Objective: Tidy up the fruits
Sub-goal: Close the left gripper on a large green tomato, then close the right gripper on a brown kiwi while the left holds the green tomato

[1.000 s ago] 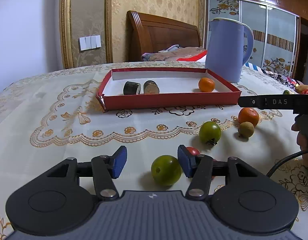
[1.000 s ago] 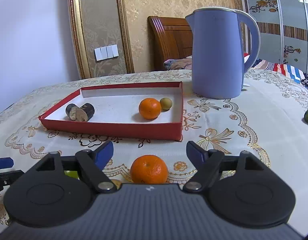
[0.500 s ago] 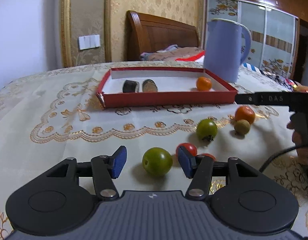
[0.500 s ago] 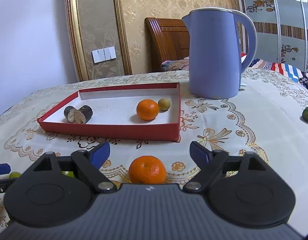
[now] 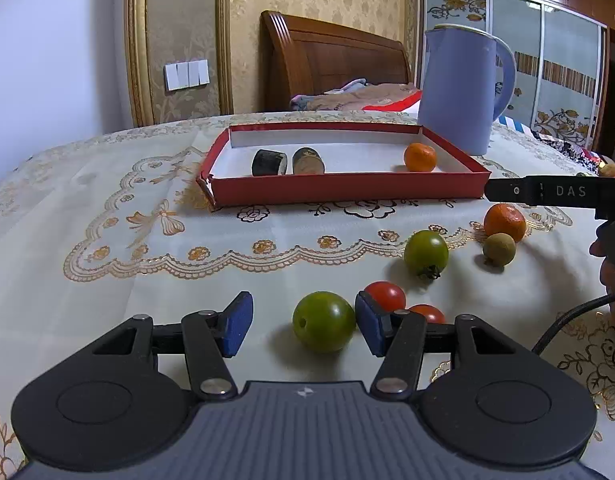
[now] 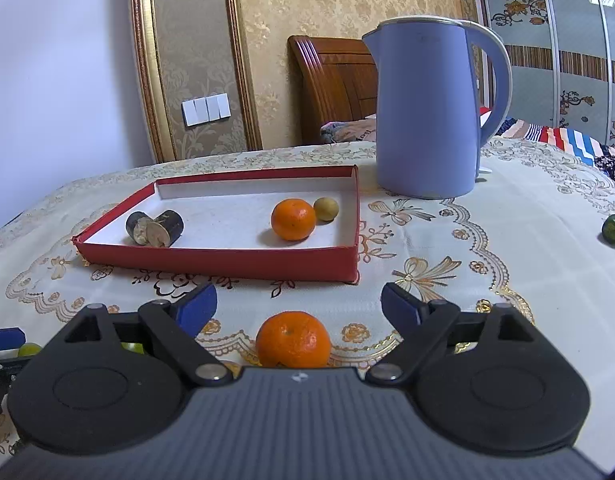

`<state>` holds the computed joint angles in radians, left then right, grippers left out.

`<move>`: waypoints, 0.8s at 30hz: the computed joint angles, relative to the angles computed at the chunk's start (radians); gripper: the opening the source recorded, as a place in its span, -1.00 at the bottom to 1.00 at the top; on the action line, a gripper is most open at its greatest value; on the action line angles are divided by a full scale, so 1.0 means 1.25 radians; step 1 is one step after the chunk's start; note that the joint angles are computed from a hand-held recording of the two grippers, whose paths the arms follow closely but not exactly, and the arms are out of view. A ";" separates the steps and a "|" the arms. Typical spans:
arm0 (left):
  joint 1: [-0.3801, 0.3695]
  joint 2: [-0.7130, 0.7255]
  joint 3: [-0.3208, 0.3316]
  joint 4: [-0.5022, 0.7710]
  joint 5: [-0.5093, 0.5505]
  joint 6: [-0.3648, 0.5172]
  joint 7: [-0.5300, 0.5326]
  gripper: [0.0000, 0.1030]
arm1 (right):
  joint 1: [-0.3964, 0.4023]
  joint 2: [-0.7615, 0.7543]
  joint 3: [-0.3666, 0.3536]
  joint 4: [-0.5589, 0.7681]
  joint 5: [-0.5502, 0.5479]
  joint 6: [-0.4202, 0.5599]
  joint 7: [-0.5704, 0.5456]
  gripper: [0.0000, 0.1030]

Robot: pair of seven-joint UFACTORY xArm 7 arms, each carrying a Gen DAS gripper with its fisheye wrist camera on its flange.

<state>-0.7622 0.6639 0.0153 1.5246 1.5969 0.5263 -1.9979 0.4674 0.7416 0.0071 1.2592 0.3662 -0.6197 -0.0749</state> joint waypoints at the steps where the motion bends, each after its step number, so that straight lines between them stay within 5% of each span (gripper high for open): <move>1: -0.002 0.000 -0.001 0.000 -0.006 0.008 -0.004 0.08 | -0.003 0.000 0.002 -0.001 -0.003 -0.002 0.003 0.73; 7: -0.025 0.017 0.004 0.025 -0.074 0.053 0.033 0.09 | -0.002 -0.002 0.001 -0.005 0.000 -0.006 0.003 0.75; 12: -0.025 0.015 0.017 0.021 -0.077 0.026 0.012 0.08 | -0.011 -0.026 0.007 -0.046 0.005 -0.030 0.010 0.75; 19: -0.015 0.027 0.023 0.035 -0.078 -0.035 0.046 -0.35 | -0.045 -0.082 0.021 -0.163 -0.007 -0.051 0.039 0.74; 24: -0.026 0.023 0.038 0.028 -0.078 -0.028 0.014 -0.36 | -0.059 -0.092 0.035 -0.198 -0.049 -0.065 0.050 0.64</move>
<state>-0.7942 0.6930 0.0623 1.5592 1.4999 0.4911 -1.9810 0.3930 0.6270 0.0507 1.0112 0.3043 -0.7005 -0.0122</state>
